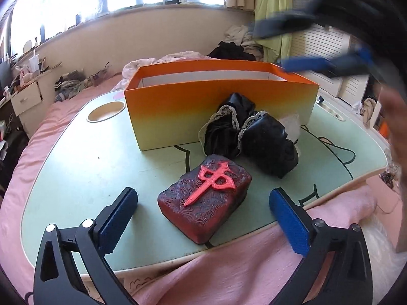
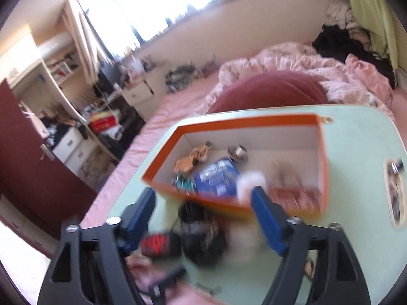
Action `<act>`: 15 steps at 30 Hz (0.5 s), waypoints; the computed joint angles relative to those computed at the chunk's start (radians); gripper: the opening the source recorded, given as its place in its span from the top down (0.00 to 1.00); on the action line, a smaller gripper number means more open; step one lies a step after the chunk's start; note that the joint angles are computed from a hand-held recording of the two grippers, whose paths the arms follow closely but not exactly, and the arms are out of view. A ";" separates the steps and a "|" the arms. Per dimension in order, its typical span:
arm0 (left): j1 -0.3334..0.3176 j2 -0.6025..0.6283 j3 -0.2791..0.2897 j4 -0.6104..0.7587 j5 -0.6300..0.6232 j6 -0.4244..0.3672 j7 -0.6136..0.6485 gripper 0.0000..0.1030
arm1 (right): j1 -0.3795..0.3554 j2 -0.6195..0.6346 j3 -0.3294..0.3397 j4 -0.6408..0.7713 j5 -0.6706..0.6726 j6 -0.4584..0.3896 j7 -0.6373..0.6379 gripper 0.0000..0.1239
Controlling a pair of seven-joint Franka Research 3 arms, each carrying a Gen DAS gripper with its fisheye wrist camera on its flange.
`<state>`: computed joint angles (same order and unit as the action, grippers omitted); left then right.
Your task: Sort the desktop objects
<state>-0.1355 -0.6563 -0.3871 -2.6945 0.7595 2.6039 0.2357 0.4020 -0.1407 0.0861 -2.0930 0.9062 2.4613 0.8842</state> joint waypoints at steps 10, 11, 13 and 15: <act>0.001 0.013 -0.013 0.009 0.015 -0.010 -0.027 0.00 | 0.025 0.401 0.037 0.477 -0.601 -0.215 0.603 0.64; 0.002 0.013 -0.010 0.010 0.018 -0.008 -0.027 0.00 | 0.033 0.431 0.034 0.516 -0.635 -0.259 0.619 0.64; 0.000 0.014 -0.009 0.009 0.020 -0.009 -0.030 0.00 | 0.038 0.453 0.034 0.541 -0.659 -0.293 0.625 0.76; 0.000 0.016 -0.010 0.011 0.023 -0.010 -0.034 0.00 | 0.033 0.423 0.035 0.498 -0.651 -0.243 0.620 0.80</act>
<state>-0.1360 -0.6407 -0.3976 -2.6838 0.7824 2.5939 0.2014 0.4350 0.2820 0.1211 -1.5951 0.2556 2.2181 1.5041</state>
